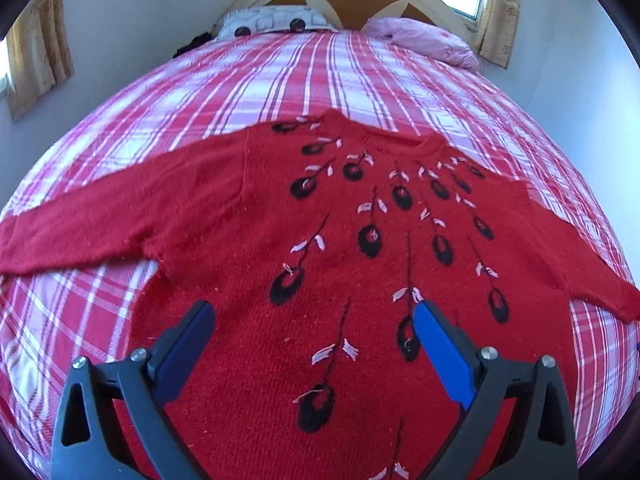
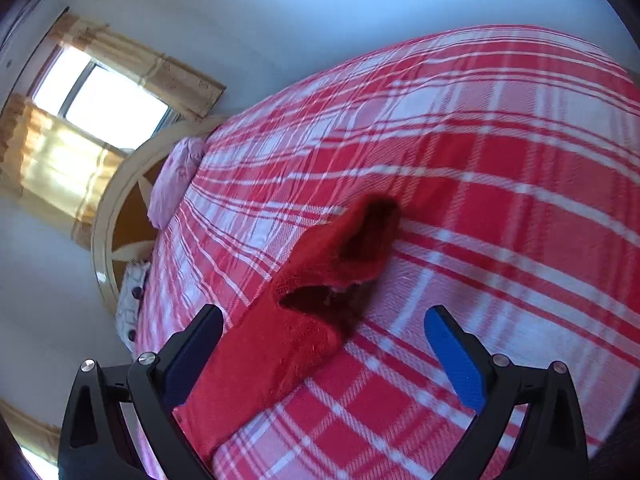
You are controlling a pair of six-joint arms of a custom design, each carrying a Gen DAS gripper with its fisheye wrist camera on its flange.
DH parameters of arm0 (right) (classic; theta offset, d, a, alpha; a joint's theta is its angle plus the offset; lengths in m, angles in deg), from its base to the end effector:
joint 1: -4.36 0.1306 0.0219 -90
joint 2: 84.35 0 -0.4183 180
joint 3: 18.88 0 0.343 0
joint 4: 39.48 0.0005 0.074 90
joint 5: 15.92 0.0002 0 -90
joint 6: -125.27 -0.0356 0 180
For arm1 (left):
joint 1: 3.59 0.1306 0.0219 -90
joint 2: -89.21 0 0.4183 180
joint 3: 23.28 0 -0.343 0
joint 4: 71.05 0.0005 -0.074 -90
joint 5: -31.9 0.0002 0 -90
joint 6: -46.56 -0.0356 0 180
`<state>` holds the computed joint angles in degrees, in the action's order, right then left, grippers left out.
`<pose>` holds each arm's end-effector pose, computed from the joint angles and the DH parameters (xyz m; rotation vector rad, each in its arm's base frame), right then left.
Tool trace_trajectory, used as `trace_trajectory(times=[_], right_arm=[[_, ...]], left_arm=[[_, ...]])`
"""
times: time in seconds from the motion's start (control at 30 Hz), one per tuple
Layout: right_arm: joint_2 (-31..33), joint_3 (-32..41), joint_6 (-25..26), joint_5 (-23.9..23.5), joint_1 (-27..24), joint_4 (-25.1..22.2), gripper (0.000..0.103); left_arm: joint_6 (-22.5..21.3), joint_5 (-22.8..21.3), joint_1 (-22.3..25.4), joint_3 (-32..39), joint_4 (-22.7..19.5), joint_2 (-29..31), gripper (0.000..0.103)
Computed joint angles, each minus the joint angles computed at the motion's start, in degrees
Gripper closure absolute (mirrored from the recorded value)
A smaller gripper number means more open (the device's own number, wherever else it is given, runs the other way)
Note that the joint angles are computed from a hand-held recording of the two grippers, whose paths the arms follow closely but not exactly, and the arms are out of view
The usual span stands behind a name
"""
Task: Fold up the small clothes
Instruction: 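Grasp the red sweater's sleeve cuff with the right tool and lift it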
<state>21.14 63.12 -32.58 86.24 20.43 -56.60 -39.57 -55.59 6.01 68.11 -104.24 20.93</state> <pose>0.5121 0.1392 0.3260 1.1125 2.0325 0.5282 0.5558 0.0919 0.3118 -0.2757 2.4884 -0.0135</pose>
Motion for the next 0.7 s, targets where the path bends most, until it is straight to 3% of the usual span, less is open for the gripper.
trace_trajectory(times=[0.1, 0.13, 0.17, 0.23, 0.3, 0.33, 0.5, 0.63, 0.7], right_arm=[[1.74, 2.2, 0.63, 3.08, -0.29, -0.66, 0.002], [2.15, 2.56, 2.62, 3.44, -0.56, 0.72, 0.012], [2.87, 3.65, 3.97, 2.64, -1.03, -0.04, 0.039], [4.85, 5.98, 3.52, -1.07, -2.1, -3.38, 0.067], [5.49, 5.93, 1.83, -2.14, -2.51, -3.77, 0.076], [5.54, 6.07, 1.75, -1.95, -2.69, -4.38, 0.085], [4.72, 8.61, 5.06, 1.01, -1.46, -8.78, 0.097], [5.12, 17.46, 14.27, 7.68, 4.01, -14.13, 0.098], [6.76, 23.78, 18.65, 7.1, 7.14, -16.08, 0.098]], left_arm=[[-1.06, -1.19, -0.27, 0.06, -0.31, 0.3, 0.002], [-1.55, -1.61, -0.27, -0.05, -0.24, 0.25, 0.002], [-1.98, -1.88, -0.18, -0.21, -0.05, 0.15, 0.002], [-2.3, -2.22, 0.28, -0.81, 0.63, -0.25, 0.002], [-2.1, -2.05, 1.04, -1.39, 1.11, -0.69, 0.002], [-2.0, -1.88, 1.36, -1.44, 1.15, -0.71, 0.002], [-2.1, -1.02, 3.09, -2.39, 1.94, -1.58, 0.002], [-3.3, -2.15, 4.46, -3.93, 4.69, -2.8, 0.002], [-3.38, -1.93, 5.43, -4.25, 5.5, -3.17, 0.002]])
